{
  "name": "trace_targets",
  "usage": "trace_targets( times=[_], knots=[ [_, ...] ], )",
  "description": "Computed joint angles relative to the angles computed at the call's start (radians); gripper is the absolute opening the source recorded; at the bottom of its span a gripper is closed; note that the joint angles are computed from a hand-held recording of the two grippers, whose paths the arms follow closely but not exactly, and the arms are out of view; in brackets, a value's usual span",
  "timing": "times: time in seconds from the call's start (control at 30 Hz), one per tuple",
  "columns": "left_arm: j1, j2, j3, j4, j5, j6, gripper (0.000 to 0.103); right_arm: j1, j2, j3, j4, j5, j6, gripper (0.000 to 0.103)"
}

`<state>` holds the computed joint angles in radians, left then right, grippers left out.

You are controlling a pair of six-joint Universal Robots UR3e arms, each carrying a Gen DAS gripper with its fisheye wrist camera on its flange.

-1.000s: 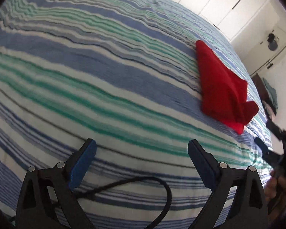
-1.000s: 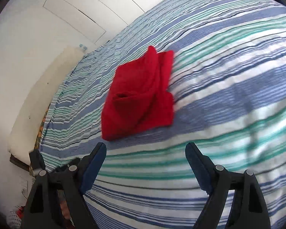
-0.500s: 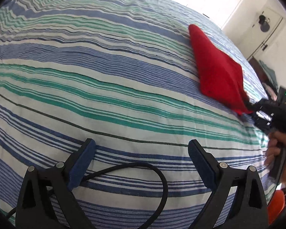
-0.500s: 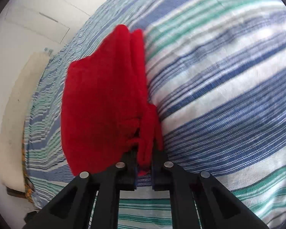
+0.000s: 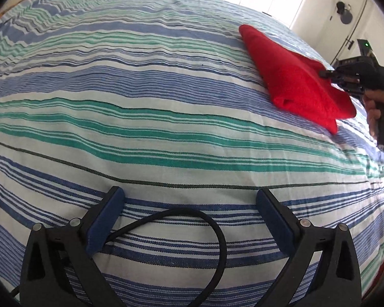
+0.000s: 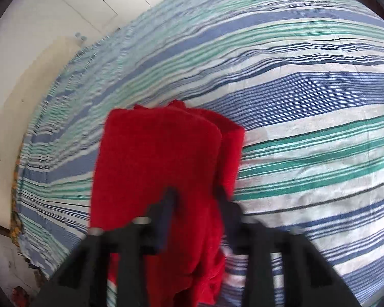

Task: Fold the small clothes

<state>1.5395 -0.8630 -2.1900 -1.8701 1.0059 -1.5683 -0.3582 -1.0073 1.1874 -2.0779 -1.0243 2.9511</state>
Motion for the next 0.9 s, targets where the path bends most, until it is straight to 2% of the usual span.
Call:
trace_targets(
  times=[0.03,0.07,0.13,0.17,0.27,0.4,0.47,0.5,0.53,0.6,0.63,0.67,0.73,0.77,0.8,0.83,0.9],
  knots=[
    [0.005,0.000,-0.004,-0.001,-0.002,0.007,0.102,-0.022,-0.029,0.070,-0.082,0.037,0.015,0.005],
    [0.007,0.003,-0.012,0.003,-0.005,0.011,0.102,-0.021,-0.033,0.097,-0.119,0.012,0.029,0.005],
    [0.014,0.018,-0.016,0.001,0.002,0.022,0.102,-0.012,0.024,0.048,-0.027,-0.052,0.022,0.008],
    [0.010,0.023,-0.016,0.005,0.004,0.019,0.102,-0.021,0.033,0.052,-0.008,-0.039,0.021,0.017],
    [-0.008,0.020,0.017,-0.007,0.022,0.001,0.102,-0.071,-0.064,0.169,-0.098,0.011,0.027,0.041],
    [-0.064,-0.028,0.105,-0.053,0.015,-0.066,0.101,-0.131,-0.294,0.380,-0.172,0.134,-0.109,0.041],
    [-0.126,-0.084,0.182,-0.094,-0.013,-0.123,0.101,-0.149,-0.391,0.469,-0.077,0.262,-0.252,0.041],
    [-0.187,-0.126,0.230,-0.091,-0.038,-0.179,0.101,-0.130,-0.408,0.496,-0.045,0.273,-0.301,0.040],
    [-0.264,-0.177,0.280,-0.066,-0.065,-0.251,0.101,-0.108,-0.410,0.520,-0.030,0.234,-0.343,0.040],
    [-0.400,-0.276,0.375,-0.008,-0.107,-0.372,0.101,-0.028,-0.347,0.522,-0.048,0.062,-0.346,0.040],
    [-0.477,-0.344,0.438,0.028,-0.131,-0.441,0.101,-0.032,-0.343,0.532,-0.044,0.062,-0.353,0.040],
    [-0.527,-0.391,0.479,0.049,-0.147,-0.484,0.102,-0.066,-0.360,0.556,-0.042,0.121,-0.362,0.040],
    [-0.664,-0.537,0.579,0.126,-0.161,-0.603,0.102,-0.132,-0.377,0.543,-0.003,0.242,-0.373,0.054],
    [-0.735,-0.606,0.610,0.189,-0.140,-0.668,0.102,-0.157,-0.375,0.535,-0.039,0.282,-0.333,0.071],
    [-0.788,-0.652,0.618,0.254,-0.113,-0.723,0.101,-0.170,-0.349,0.511,-0.092,0.302,-0.270,0.078],
    [-0.846,-0.702,0.627,0.326,-0.070,-0.783,0.101,-0.176,-0.289,0.445,-0.105,0.321,-0.207,0.080],
    [-0.916,-0.779,0.644,0.380,-0.015,-0.827,0.101,-0.170,-0.139,0.243,0.037,0.339,-0.179,0.080]
  ],
)
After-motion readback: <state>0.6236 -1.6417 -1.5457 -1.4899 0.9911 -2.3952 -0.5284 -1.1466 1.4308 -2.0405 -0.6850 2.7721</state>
